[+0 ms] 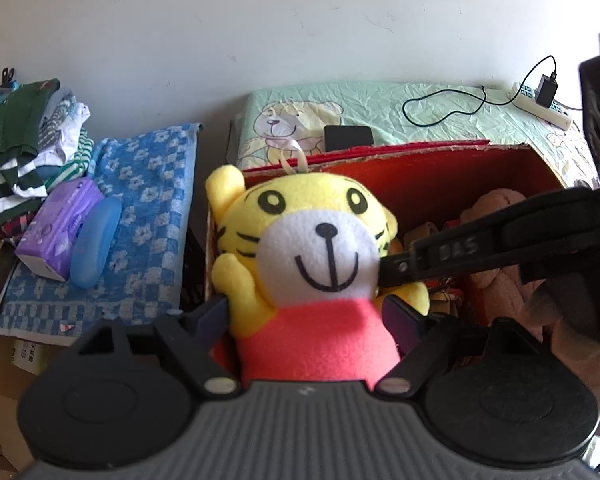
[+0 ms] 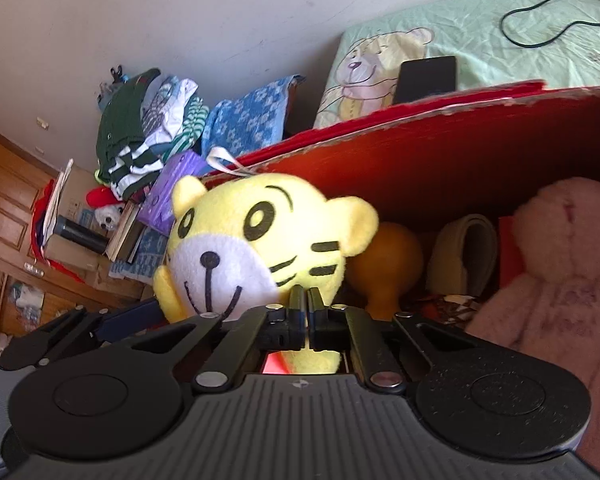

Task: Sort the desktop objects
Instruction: 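Carry the yellow tiger plush with the right gripper to the red box, then lower the tiger plush into the red box and open the right gripper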

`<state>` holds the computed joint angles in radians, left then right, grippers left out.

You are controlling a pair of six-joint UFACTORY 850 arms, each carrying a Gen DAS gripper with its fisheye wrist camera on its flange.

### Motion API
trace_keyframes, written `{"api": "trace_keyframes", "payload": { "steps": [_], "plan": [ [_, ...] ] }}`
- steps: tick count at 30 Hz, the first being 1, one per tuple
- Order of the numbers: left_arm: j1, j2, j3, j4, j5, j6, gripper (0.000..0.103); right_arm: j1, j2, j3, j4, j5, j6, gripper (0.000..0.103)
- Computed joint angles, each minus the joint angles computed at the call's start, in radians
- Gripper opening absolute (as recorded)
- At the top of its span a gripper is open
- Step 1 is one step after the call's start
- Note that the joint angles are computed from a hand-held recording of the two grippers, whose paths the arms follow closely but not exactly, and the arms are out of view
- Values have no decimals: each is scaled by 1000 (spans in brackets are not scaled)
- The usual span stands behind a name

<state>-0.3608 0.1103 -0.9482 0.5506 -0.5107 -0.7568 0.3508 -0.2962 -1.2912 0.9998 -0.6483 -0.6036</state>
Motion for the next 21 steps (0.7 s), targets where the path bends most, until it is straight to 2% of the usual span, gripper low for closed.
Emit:
{"api": "trace_keyframes", "payload": {
  "steps": [3, 7, 12, 21],
  "plan": [
    [-4, -11, -6, 14, -8, -13, 86, 20, -9, -15, -101, 25, 38, 4],
    [-9, -16, -13, 37, -17, -39, 86, 2, -2, -11, -83, 7, 30, 4],
    [-5, -2, -13, 13, -17, -30, 86, -17, 31, 10, -74, 18, 48, 18],
    [-25, -4, -33, 89, -69, -137, 89, -29, 96, 69, -10, 82, 36, 29]
  ]
}}
